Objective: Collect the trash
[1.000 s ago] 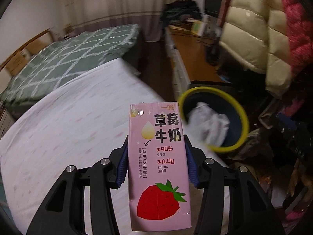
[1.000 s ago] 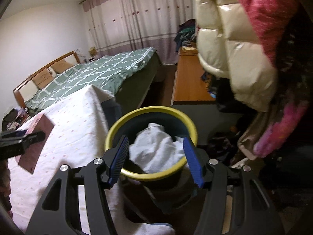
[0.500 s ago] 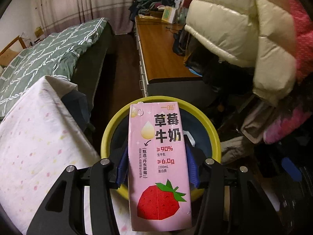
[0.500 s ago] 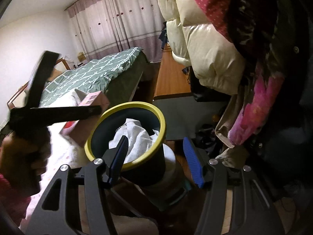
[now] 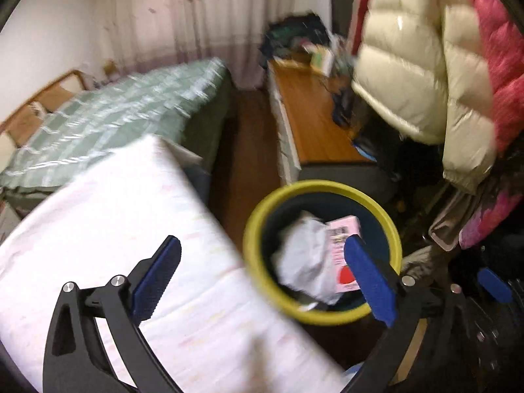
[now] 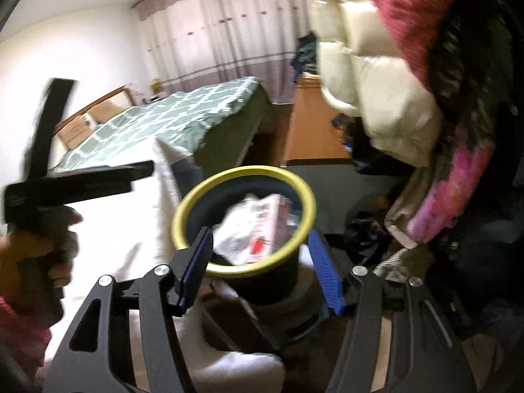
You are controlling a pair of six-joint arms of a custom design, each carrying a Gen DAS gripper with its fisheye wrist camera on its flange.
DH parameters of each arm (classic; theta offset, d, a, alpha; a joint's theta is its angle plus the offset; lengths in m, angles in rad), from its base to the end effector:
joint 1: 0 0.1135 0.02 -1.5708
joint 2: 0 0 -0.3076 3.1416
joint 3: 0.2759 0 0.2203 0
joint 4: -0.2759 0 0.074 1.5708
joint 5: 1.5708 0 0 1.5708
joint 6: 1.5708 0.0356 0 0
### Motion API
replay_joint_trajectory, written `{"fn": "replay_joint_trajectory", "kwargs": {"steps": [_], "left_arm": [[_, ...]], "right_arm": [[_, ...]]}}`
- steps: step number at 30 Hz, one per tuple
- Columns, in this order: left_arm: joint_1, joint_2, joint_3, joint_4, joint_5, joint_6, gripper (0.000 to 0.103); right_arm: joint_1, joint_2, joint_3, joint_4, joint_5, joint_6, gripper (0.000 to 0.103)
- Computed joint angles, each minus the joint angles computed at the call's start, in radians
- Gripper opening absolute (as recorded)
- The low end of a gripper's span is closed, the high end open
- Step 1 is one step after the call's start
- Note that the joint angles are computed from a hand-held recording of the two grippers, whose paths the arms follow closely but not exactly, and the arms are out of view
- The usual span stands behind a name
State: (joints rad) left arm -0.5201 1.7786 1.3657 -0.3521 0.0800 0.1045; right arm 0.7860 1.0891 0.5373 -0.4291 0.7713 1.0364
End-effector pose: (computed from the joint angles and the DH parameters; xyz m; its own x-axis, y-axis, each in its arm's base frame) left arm 0.3289 -0.1917 0.3086 -0.5408 0.4295 -0.7232 0.6051 0.7959 0.0202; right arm 0.1199 0.0849 0.2434 -0.4998 0.3727 -0.7818 0.3866 0.9038 0.1837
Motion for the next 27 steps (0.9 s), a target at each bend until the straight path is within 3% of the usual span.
{"fn": "replay_joint_trajectory", "kwargs": {"steps": [6,9,11,15,19,27], "left_arm": [[0.357,-0.402,-0.302,0.034,0.14,0.08,0.098],[0.569,-0.519,-0.349,-0.018,0.222,0.159,0.098],[0.782,-0.574,-0.351,-0.084,0.361,0.216,0.098],[1.151,-0.63,-0.348,-0.142,0.594,0.33,0.098],[1.408,-0.602,-0.306,-0.268,0.779,0.465,0.098],[1.673,-0.555,-0.302,-0.471,0.901,0.743,0.098]], "right_arm": [[0.207,0.137,0.137,-0.033,0.09,0.032,0.064],[0.293,0.195,0.22,-0.094,0.14,0.053,0.068],[0.362,0.238,0.282,-0.16,0.191,0.088,0.071],[0.457,0.291,0.374,-0.297,0.27,0.185,0.077],[0.543,0.345,0.461,-0.476,0.334,0.326,0.081],[0.661,0.407,0.534,-0.697,0.379,0.565,0.086]]}}
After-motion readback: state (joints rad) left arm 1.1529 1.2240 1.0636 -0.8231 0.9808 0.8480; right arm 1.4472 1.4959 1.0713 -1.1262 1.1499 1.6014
